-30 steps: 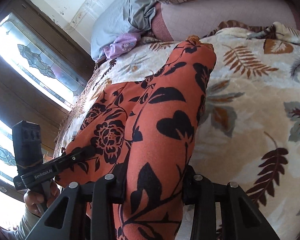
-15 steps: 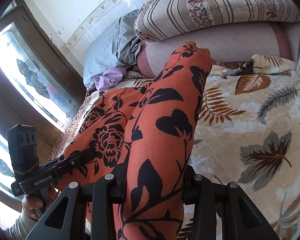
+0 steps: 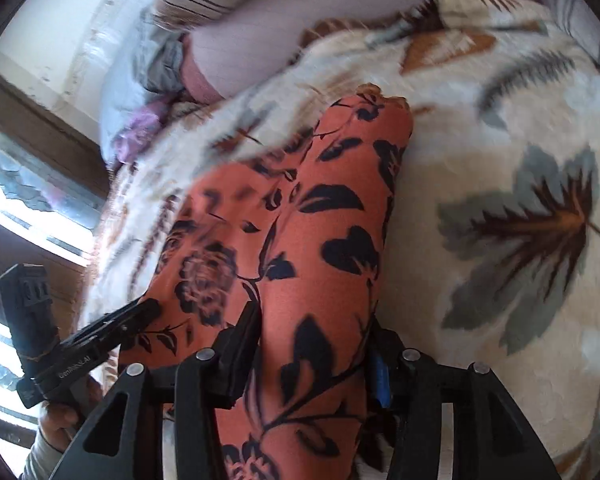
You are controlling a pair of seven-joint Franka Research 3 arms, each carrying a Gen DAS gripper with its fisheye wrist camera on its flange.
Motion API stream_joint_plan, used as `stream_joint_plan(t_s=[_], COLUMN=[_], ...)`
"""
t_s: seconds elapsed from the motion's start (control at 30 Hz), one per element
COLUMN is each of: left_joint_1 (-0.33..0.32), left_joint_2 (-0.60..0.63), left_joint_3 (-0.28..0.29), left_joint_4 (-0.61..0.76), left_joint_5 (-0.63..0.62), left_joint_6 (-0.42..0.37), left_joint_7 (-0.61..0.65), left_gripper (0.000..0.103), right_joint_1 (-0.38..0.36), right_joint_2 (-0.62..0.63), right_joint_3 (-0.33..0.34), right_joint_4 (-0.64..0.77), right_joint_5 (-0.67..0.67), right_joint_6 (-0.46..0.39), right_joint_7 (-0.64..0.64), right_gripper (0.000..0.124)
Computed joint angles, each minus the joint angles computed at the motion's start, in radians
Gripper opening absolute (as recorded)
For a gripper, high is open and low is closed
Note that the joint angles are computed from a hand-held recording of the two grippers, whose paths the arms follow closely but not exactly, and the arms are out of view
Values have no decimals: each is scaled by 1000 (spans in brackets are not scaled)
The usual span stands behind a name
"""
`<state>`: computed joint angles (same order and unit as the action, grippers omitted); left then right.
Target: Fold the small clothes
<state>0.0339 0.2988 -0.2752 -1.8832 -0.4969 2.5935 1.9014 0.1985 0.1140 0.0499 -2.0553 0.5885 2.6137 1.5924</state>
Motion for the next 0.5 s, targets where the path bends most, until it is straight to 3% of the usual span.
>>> stream_joint_plan(t_s=[0.07,0.17,0.27,0.3,0.37,0.4,0.5], left_joint_1=[19,18,6,-5,-48,-58,-30], left_joint_2=[-41,-104,-135,-136,-100,-85,-110], left_joint_3=[-9,-8,4,13,53,64,39], left_joint_4=[-47,-100,-118,-122,-111,-108,-134], left_joint_5=[-50,-91,-128,-115,39,87,27], left_joint_6=[40,100,90,78,57,48,62], left_joint_7=[36,107,159,162,58,12,35], left_gripper=[54,54,54,54,54,54,55], right_joint_1=[-1,16,23,28,37,37,37], right_joint_2=[-45,-91,-107,-106,-89,-70,-23], right_joint_3=[3,-11,-2,3,12,11,-1], right_joint_4=[-60,-81,-50,-35,-8,8,25], right_joint_5=[52,-136,-80,-19,106,119,-3], right_joint_6=[71,135,169,167,136,100,46], right_joint_7=[-18,117,38,-21,-140,-153,-13], right_gripper=[62,62,63,65,79,80,80])
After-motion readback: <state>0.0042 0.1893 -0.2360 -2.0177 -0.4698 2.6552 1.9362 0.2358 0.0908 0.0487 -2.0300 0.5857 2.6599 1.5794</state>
